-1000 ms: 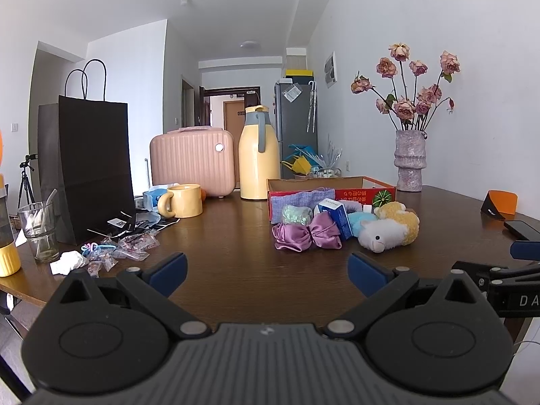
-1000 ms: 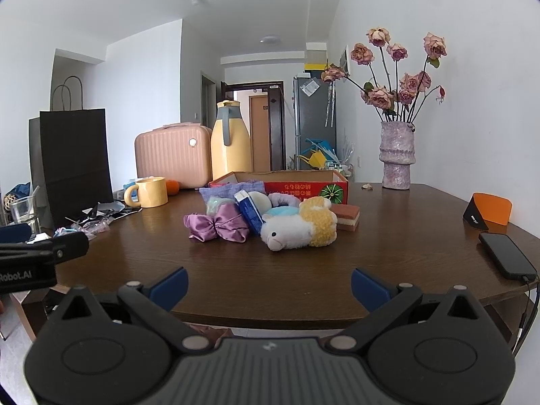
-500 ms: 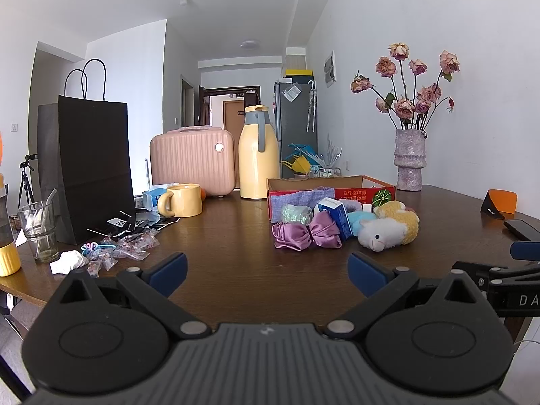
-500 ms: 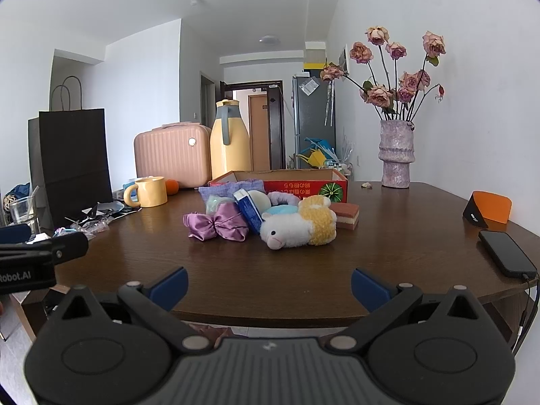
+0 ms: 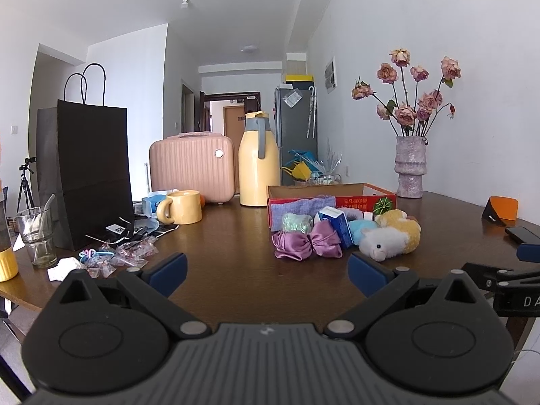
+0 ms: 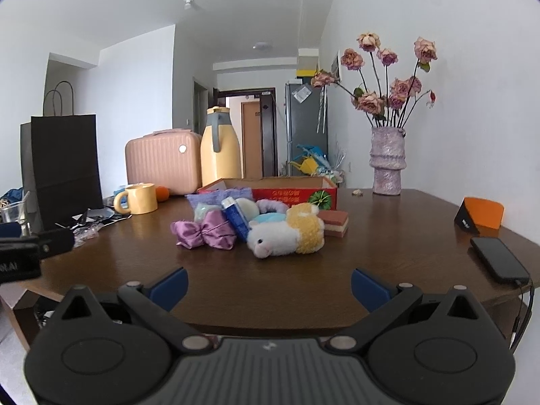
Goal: Organize soft objects
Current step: 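Lower both grippers onto the purple scrunchie and close them on it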
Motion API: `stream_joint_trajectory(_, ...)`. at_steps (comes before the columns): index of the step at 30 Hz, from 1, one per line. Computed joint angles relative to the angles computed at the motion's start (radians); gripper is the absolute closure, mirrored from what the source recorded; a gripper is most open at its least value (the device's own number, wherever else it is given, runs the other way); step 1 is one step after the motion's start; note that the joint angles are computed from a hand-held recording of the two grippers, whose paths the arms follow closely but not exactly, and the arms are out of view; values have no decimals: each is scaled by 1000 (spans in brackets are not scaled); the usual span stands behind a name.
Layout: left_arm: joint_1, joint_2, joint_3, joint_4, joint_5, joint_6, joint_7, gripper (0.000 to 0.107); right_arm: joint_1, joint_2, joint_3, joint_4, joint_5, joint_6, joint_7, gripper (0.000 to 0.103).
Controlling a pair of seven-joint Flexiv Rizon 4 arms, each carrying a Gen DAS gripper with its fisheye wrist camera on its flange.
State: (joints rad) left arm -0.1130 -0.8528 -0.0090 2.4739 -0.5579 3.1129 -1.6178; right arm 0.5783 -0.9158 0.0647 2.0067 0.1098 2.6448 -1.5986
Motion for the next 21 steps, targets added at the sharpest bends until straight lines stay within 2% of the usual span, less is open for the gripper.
stream_joint_trajectory(4,13,-2,0,-40,-10,-43,18,4,5,-24,-14,-57,21,-30,-3,0)
stream_joint_trajectory(6,36,9,-2,-64,19,-116,40,4,-3,-32,-19,-84,3,-56,4,0)
stream_joint_trajectory(9,96,14,13,-117,147,-221,50,4,-6,-51,-33,-145,-12,-91,3,0)
stream_joint_trajectory(12,86,-20,34,-201,110,-245,94,4,-35,-92,-32,-243,-72,-125,31,0)
stream_joint_trajectory(14,98,-47,37,-264,117,-255,115,4,-67,-128,-19,-313,-145,-148,75,0)
stream_joint_trajectory(15,107,-45,36,-290,121,-301,148,4,-77,-130,-15,-335,-177,-191,99,0)
stream_joint_trajectory(17,133,-26,32,-330,153,-421,207,4,-141,-117,22,-359,-347,-323,183,0)
stream_joint_trajectory(19,191,-17,11,-374,222,-512,190,4,-207,-139,87,-422,-488,-412,286,1)
stream_joint_trajectory(21,290,-7,-33,-421,343,-602,110,4,-239,-182,132,-509,-600,-473,373,3)
